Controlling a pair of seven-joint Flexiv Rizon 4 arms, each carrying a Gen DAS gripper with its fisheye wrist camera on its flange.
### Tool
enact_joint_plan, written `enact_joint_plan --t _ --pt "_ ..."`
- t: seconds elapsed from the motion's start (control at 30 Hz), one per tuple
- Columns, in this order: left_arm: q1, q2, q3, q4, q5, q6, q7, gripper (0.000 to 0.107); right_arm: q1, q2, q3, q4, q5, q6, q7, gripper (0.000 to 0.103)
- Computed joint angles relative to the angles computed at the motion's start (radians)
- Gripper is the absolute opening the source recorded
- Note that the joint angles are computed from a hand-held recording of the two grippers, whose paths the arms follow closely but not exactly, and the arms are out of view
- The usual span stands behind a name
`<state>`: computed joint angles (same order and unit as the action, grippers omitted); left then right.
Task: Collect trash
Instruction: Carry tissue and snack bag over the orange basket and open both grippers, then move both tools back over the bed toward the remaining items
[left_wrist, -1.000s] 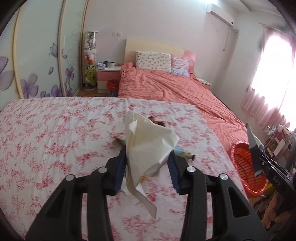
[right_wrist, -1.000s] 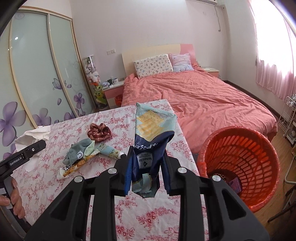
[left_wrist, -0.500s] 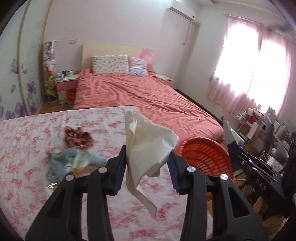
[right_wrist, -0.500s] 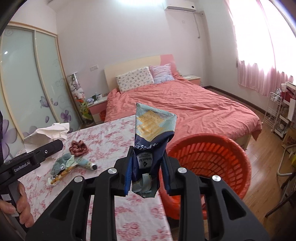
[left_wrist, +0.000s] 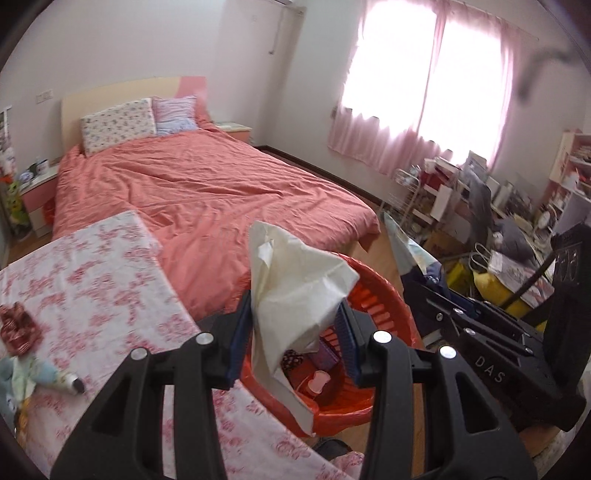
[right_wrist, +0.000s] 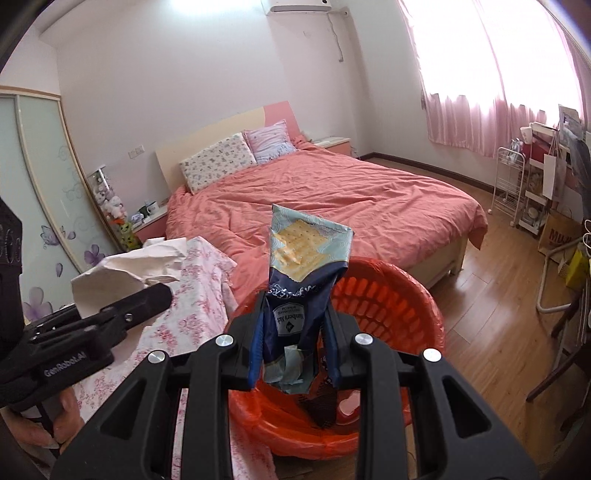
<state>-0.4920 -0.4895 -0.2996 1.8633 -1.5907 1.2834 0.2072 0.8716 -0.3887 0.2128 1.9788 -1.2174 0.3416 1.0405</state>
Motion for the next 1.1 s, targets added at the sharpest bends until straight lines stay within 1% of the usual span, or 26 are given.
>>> enact_joint_plan --t 0.1,0.23,0.33,0.47,0.53,0.57,0.6,0.63,0.7,0.8,0.87,0.93,0.97,1.03,1.07,1.1 --pt "0.005 -0.056 -0.007 -0.043 0.116 -0.007 -0.072 0.042 -0.009 0.008 0.001 0.022 0.001 0.010 0.020 0.028" --pt "0.031 -0.109 -0.046 -0.079 0.206 0.007 -0.118 0.042 -0.025 0.020 0.003 0.052 -0.008 0.034 0.062 0.028" --pt "0.046 -0.149 -0.068 -0.102 0.271 0.023 -0.156 0.043 -0.059 0.039 -0.001 0.099 -0.046 0.095 0.127 0.028" --pt "0.065 -0.195 -0.078 -0.132 0.379 0.016 -0.256 0.046 -0.099 0.047 -0.009 0.134 -0.110 0.168 0.209 0.029" --pt "0.064 -0.222 -0.076 -0.152 0.441 0.021 -0.303 0.049 -0.112 0.043 -0.011 0.138 -0.126 0.187 0.215 0.035" --pt "0.069 -0.230 -0.081 -0.157 0.461 0.027 -0.316 0.053 -0.116 0.039 -0.012 0.138 -0.131 0.194 0.219 0.036" --pt "0.072 -0.240 -0.082 -0.162 0.486 0.030 -0.334 0.056 -0.118 0.037 -0.012 0.138 -0.134 0.196 0.226 0.044" --pt "0.073 -0.250 -0.078 -0.169 0.513 0.035 -0.358 0.057 -0.120 0.035 -0.012 0.140 -0.137 0.200 0.233 0.049" --pt "0.079 -0.266 -0.077 -0.179 0.555 0.046 -0.400 0.066 -0.126 0.031 -0.013 0.144 -0.144 0.214 0.249 0.051" --pt "0.098 -0.280 -0.085 -0.182 0.599 0.069 -0.445 0.070 -0.133 0.030 -0.012 0.150 -0.144 0.229 0.269 0.056" --pt "0.119 -0.282 -0.095 -0.177 0.620 0.081 -0.467 0.070 -0.129 0.025 -0.008 0.143 -0.121 0.224 0.257 0.056" --pt "0.139 -0.277 -0.111 -0.164 0.637 0.110 -0.478 0.071 -0.119 0.016 -0.005 0.124 -0.082 0.205 0.209 0.056" --pt "0.153 -0.273 -0.125 -0.151 0.641 0.133 -0.477 0.072 -0.104 0.005 0.000 0.100 -0.046 0.176 0.163 0.056" --pt "0.200 -0.258 -0.174 -0.109 0.633 0.199 -0.455 0.074 -0.090 -0.001 -0.003 0.080 -0.018 0.151 0.113 0.056" --pt "0.226 -0.248 -0.200 -0.084 0.629 0.237 -0.445 0.075 -0.072 -0.016 -0.003 0.046 0.009 0.117 0.069 0.056" --pt "0.251 -0.240 -0.226 -0.061 0.628 0.268 -0.436 0.076 -0.064 -0.022 -0.006 0.033 0.021 0.104 0.046 0.058"
